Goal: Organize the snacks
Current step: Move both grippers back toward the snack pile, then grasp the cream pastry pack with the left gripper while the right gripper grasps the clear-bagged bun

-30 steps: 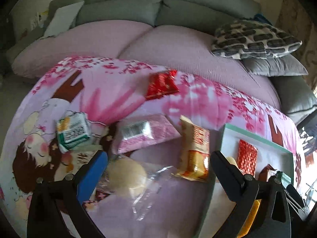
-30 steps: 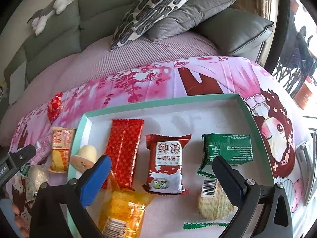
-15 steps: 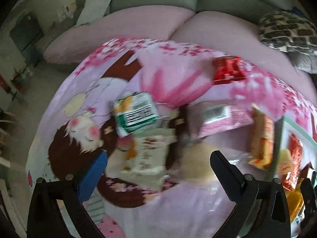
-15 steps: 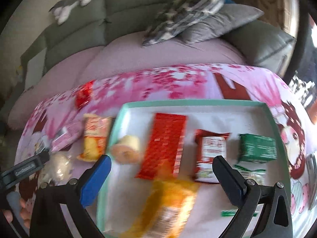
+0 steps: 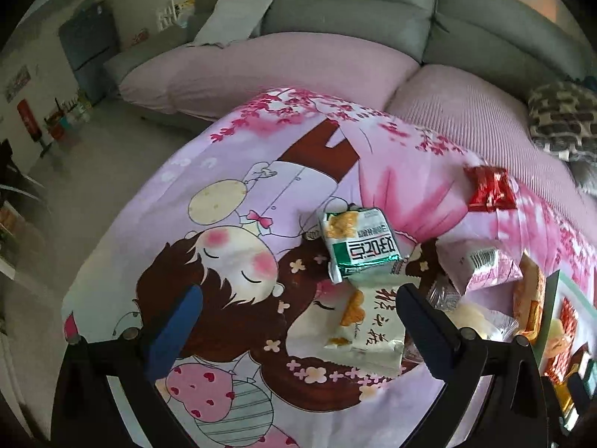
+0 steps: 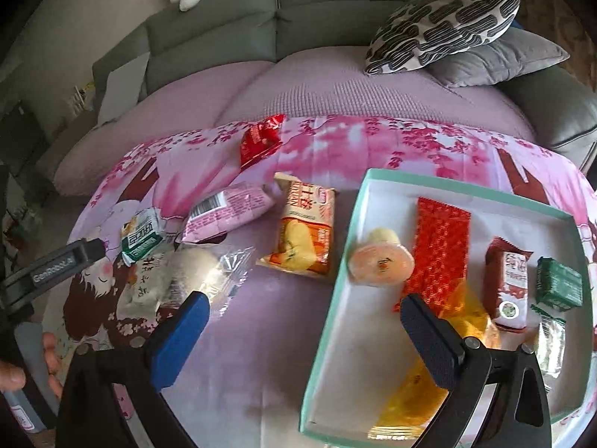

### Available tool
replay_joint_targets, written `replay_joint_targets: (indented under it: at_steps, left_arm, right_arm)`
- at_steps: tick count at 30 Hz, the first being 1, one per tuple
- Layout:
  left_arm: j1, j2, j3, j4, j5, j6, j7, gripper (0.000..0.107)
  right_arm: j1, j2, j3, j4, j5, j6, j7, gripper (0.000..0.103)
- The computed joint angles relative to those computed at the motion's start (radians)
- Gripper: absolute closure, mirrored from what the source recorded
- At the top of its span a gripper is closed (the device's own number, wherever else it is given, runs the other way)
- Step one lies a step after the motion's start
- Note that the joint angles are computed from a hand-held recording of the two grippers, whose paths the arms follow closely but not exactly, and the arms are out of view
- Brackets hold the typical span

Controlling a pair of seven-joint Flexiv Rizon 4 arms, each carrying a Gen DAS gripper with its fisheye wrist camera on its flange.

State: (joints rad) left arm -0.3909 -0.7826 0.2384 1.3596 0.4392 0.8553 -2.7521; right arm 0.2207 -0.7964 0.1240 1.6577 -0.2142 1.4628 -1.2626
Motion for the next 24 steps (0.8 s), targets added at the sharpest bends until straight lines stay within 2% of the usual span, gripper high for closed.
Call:
replay_joint_targets:
  at_steps: [5,10,14,21,24]
  left_arm:
    - [0.024,0.01,0.002,0.054,-0.012,0.09,-0.039,0.004]
    - [0.023,-0.006,0.016,0.054,-0.009,0.12,-0.021,0.004]
    - [0.052,-0.026,-0.007,0.055,-0.044,0.163,0.036,0.004]
    - [0.105,-0.041,-0.048,0.097,-0.164,0.257,0.136,0.004]
    - [0.1,-0.052,-0.038,0.094,-0.204,0.244,0.177,0.004]
  right_arm:
    - [0.003,-0.012,0.014,-0.008,-0.004,0.002,-0.018,0.0]
    - [0.015,-0.028,0.021,-0.009,-0.005,0.035,-0.028,0.0]
    - [0.054,-0.04,-0.012,-0.011,-0.019,0.057,-0.018,0.0]
    - [0.035,-0.08,0.051,-0.064,-0.026,0.027,-0.051,0.0]
    - [0.069,-0.093,0.021,-0.079,-0.034,0.021,-0.046,0.0]
